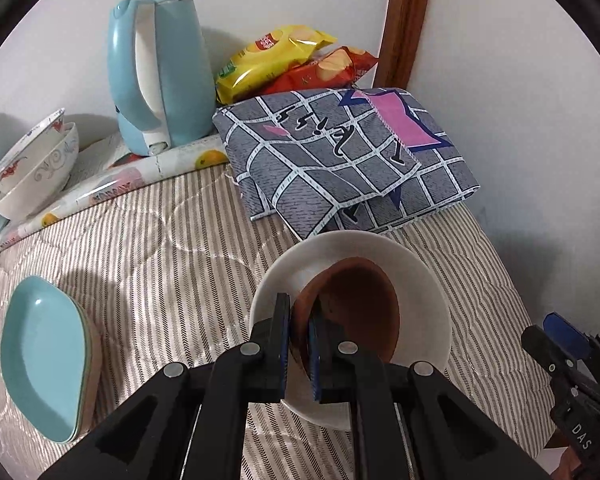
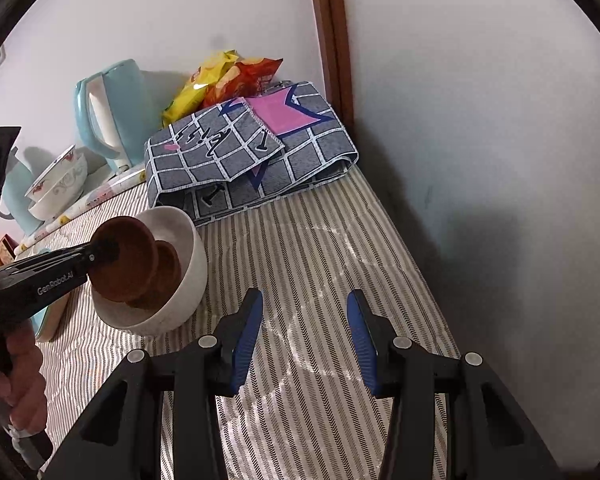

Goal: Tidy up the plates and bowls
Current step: 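Lower the left gripper's brown bowl into the white bowl and open it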

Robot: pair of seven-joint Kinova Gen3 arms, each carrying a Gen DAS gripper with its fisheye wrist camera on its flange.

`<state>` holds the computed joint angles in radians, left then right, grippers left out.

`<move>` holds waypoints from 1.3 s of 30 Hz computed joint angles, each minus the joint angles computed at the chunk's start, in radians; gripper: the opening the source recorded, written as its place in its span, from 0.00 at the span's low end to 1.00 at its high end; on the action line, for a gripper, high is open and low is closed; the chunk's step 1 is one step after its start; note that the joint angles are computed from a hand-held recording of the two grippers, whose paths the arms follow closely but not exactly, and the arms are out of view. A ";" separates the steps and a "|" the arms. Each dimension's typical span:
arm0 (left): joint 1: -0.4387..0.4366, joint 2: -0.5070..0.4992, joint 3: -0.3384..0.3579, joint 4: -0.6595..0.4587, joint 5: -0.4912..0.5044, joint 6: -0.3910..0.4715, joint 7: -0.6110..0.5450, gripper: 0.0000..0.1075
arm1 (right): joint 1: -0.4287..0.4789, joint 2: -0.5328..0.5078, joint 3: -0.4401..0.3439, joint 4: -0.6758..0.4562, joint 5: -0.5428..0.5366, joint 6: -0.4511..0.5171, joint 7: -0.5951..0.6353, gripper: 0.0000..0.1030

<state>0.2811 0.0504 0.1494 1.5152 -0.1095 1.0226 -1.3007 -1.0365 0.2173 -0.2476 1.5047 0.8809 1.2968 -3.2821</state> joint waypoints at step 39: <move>-0.058 -0.005 -0.022 -0.014 0.168 0.023 -0.135 0.27 | -0.026 0.033 0.020 -0.068 -0.013 0.020 0.039 0.42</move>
